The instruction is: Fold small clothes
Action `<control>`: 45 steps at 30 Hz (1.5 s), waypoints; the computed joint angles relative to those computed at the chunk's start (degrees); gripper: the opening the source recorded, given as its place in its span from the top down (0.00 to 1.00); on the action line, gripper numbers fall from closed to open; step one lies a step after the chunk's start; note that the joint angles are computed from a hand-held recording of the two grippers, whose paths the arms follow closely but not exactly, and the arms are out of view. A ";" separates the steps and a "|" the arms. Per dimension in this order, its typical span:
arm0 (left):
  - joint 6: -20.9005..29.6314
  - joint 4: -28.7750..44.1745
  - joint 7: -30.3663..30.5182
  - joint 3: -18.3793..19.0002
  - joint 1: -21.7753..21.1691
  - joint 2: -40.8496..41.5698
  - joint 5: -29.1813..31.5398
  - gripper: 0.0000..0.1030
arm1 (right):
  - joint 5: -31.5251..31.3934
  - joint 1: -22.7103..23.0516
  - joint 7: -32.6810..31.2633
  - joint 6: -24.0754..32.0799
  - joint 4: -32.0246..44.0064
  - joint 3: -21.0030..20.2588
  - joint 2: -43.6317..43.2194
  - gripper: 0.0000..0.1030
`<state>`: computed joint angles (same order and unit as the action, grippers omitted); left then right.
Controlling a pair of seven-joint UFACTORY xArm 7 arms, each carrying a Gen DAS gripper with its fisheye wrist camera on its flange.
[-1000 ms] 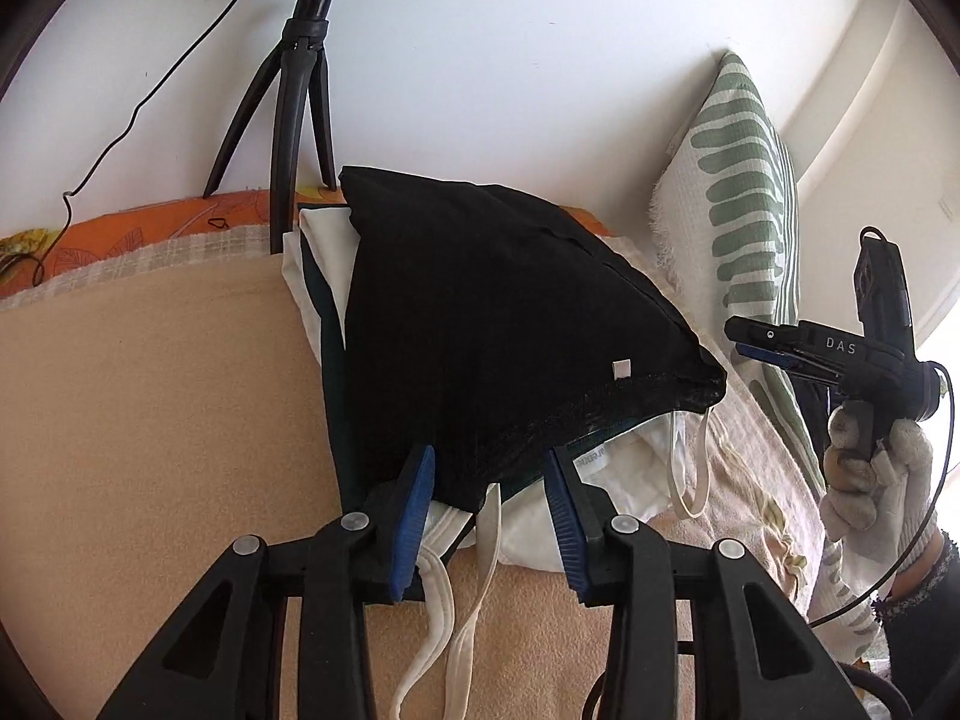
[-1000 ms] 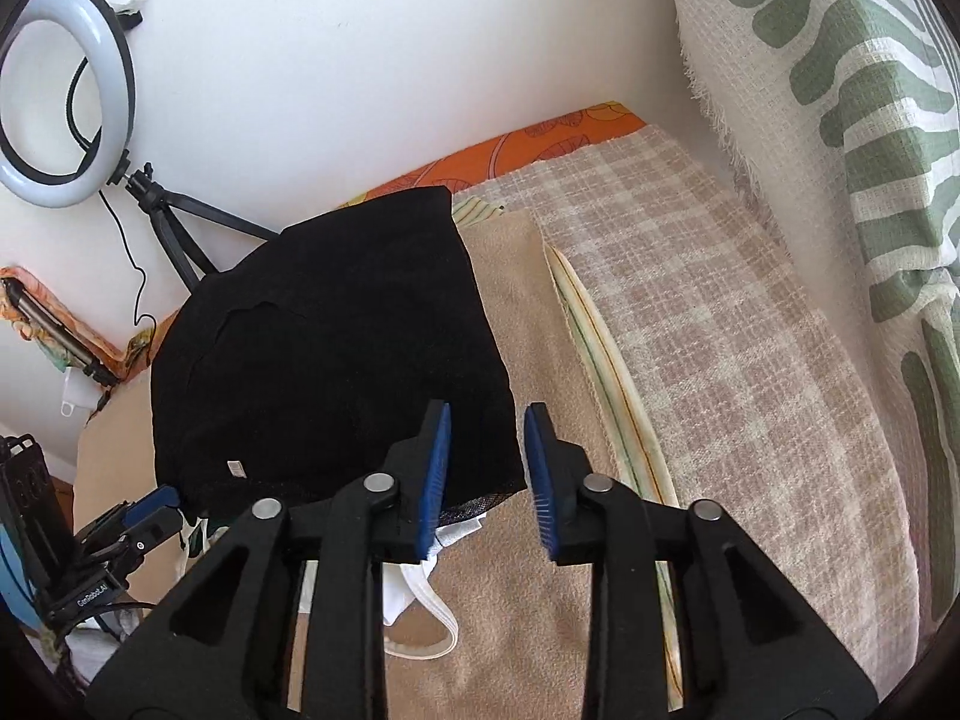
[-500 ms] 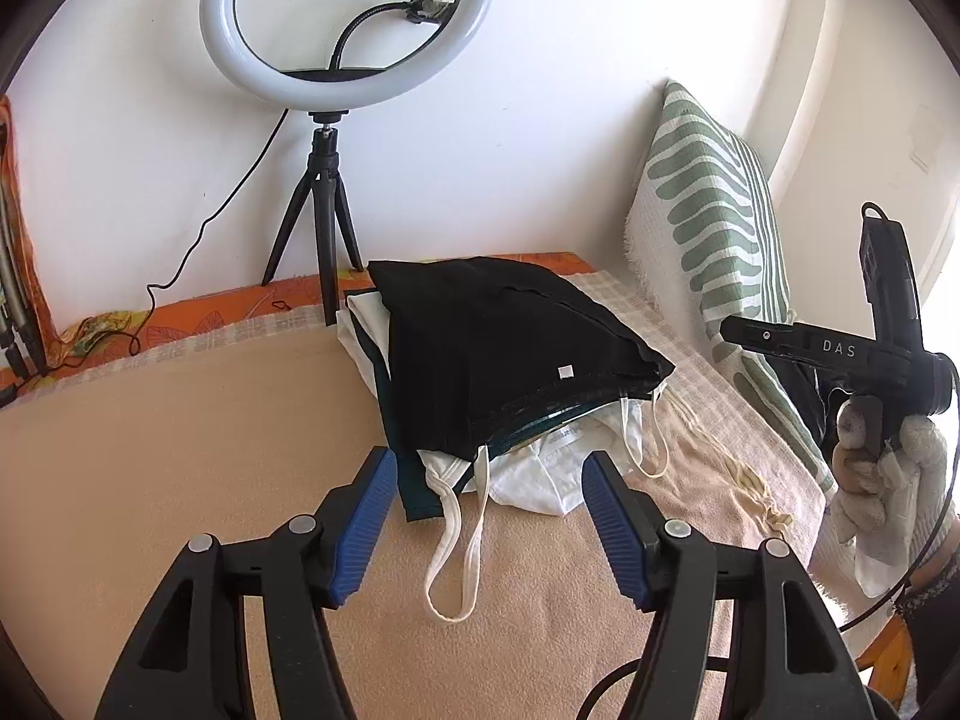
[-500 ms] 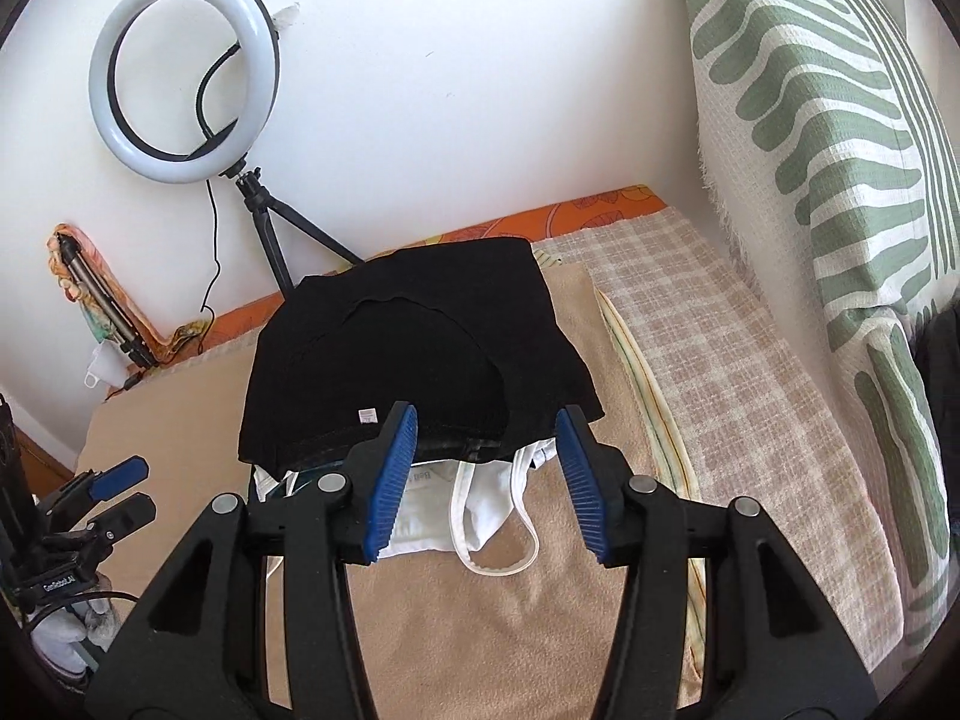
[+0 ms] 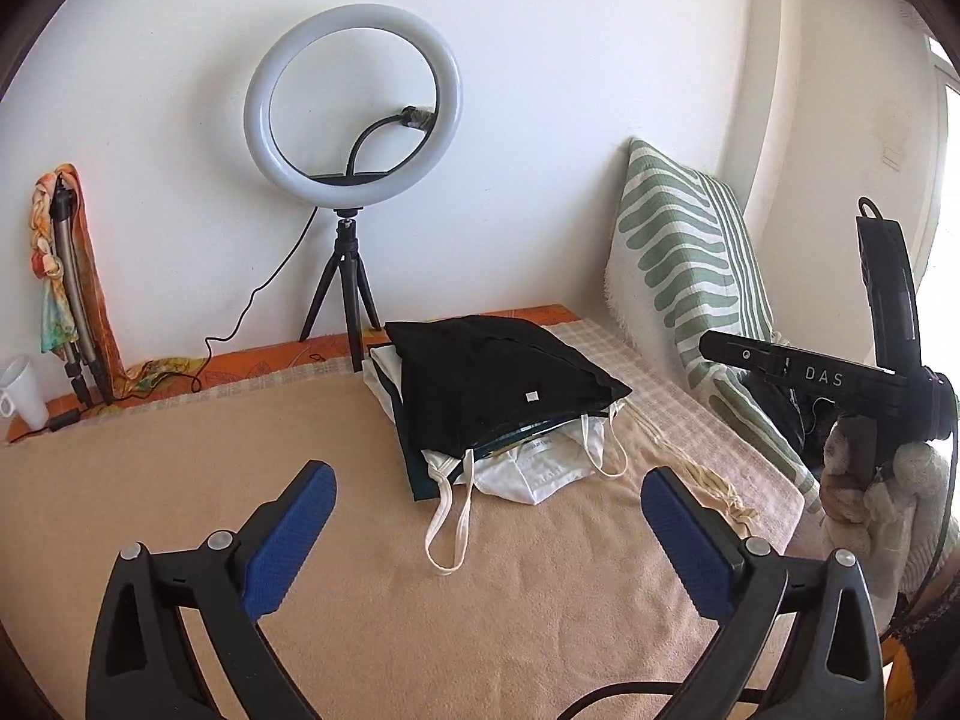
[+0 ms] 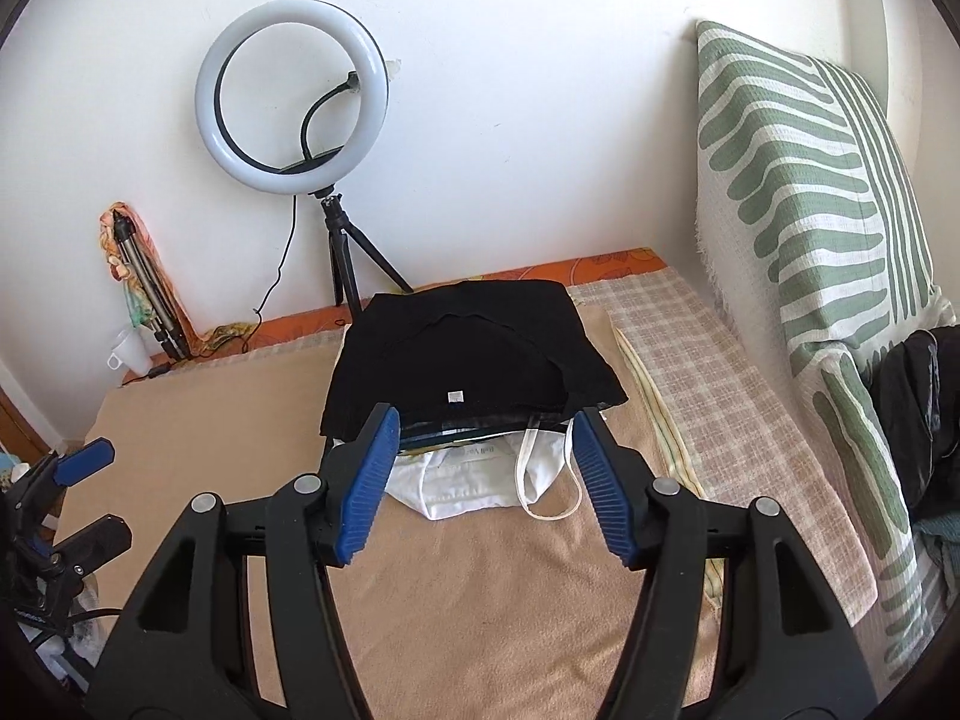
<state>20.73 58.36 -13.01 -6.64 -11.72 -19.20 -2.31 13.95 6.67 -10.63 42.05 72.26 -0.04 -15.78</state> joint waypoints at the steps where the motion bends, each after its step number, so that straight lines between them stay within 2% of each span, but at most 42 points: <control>1: 0.16 -0.47 -1.56 -0.76 0.87 -0.87 0.89 0.00 | -0.22 0.00 0.09 -0.55 -0.81 0.24 -1.05 0.30; 3: 0.41 -1.49 -2.75 -1.02 1.11 -2.35 1.26 0.00 | -1.01 -0.13 0.95 -2.08 -2.73 0.72 -3.29 0.13; 9: 1.91 -4.10 -4.09 -2.16 1.68 -6.38 3.39 0.00 | -4.08 0.13 3.72 -4.68 -7.22 1.69 -8.42 0.01; 18: 4.80 -5.11 -8.10 -4.69 4.18 -9.42 7.90 0.00 | -7.31 0.69 6.90 -5.81 -11.32 2.69 -12.95 0.00; 27: 7.41 -4.96 -11.30 -7.02 6.99 -10.44 14.35 0.00 | -9.31 1.27 8.72 -6.45 -11.71 3.53 -12.83 0.00; 32: 8.35 -5.22 -10.61 -5.80 5.37 -10.87 13.54 0.00 | -9.82 1.63 9.57 -7.22 -12.16 3.90 -13.02 0.00; 45: 8.42 -4.73 -9.87 -5.34 4.77 -10.82 12.60 0.00 | -9.93 2.88 9.15 -7.88 -12.86 3.92 -12.93 0.00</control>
<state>29.14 53.63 -22.88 -11.98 -6.95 -30.02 10.29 4.03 9.55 -1.48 34.17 59.40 3.88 -28.71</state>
